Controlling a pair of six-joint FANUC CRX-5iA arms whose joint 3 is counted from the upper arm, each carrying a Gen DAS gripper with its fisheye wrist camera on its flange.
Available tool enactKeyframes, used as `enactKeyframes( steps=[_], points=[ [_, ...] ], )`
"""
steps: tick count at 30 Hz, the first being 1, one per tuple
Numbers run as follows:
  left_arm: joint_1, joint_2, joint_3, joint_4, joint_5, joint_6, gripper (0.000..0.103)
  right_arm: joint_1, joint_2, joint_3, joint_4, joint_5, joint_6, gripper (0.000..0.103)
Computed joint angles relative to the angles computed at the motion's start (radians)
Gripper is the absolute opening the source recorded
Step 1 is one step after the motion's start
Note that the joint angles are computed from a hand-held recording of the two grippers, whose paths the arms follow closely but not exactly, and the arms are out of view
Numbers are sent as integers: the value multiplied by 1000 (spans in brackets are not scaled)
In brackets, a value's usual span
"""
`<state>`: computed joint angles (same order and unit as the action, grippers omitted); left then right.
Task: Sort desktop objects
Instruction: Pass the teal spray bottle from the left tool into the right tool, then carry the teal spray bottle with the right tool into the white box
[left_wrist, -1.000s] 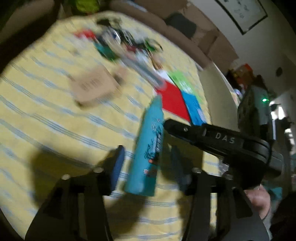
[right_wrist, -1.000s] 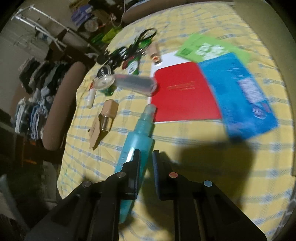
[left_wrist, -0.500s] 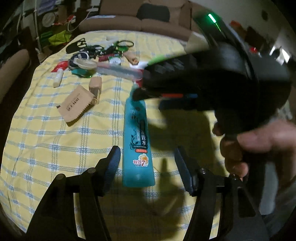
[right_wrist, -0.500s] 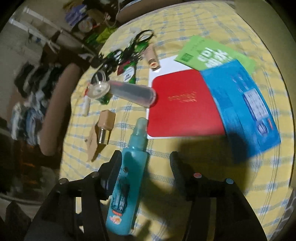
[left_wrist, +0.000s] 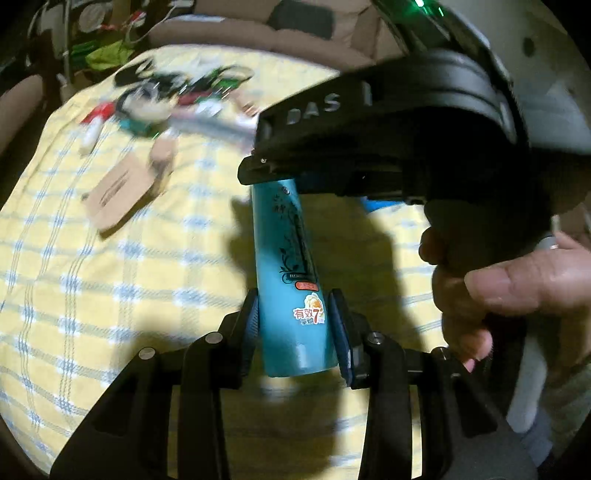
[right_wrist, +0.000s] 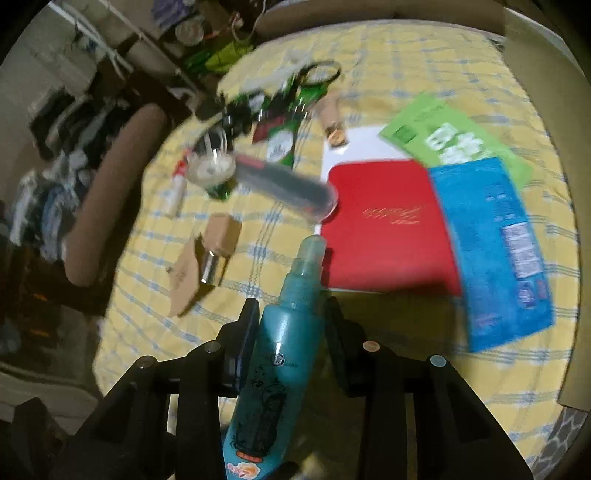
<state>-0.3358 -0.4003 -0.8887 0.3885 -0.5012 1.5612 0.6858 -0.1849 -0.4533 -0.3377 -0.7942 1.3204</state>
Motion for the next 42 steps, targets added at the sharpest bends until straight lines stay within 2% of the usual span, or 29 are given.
enactKeyframes(
  steps=[3,5,7,11,15,18,21,24,30,32,36,37,38,40,41,42],
  points=[
    [-36,-10,5,104,47,-87,33,-73,-72,15,-50,-40,51,35],
    [-67,4,31,135,67,-114,33,-135,-134,31,-73,-76,95,34],
    [-115,49,100,116,74,-106,33,-194,-182,55,-88,-113,134,34],
    [-230,201,304,21,55,-23,33,-390,-219,144,-149,-229,259,33],
    [-312,414,524,70,31,-64,32,-594,-178,243,-183,-320,374,33],
    [-351,578,710,99,-18,-65,32,-767,-81,344,-217,-390,464,33],
    [-368,752,945,53,-100,1,32,-875,31,446,-232,-434,515,33],
    [-370,903,1148,62,-173,45,31,-962,180,581,-246,-475,552,33],
    [-353,1213,1588,36,-357,172,32,-985,442,817,-187,-522,553,33],
    [-359,1278,1690,-18,-410,230,32,-981,506,860,-162,-522,554,33],
    [-374,1304,1728,-73,-436,262,35,-956,582,862,-99,-487,574,33],
    [-378,1294,1721,-100,-438,259,40,-959,590,858,-110,-489,595,34],
    [-381,1269,1685,-117,-421,256,49,-965,590,854,-124,-489,613,35],
    [-379,1209,1578,-95,-359,230,57,-975,578,845,-141,-488,632,38],
    [-377,1177,1525,-83,-329,217,58,-981,580,854,-147,-499,631,47],
    [-376,1136,1462,-78,-297,210,59,-989,572,851,-155,-498,629,49]
  ],
)
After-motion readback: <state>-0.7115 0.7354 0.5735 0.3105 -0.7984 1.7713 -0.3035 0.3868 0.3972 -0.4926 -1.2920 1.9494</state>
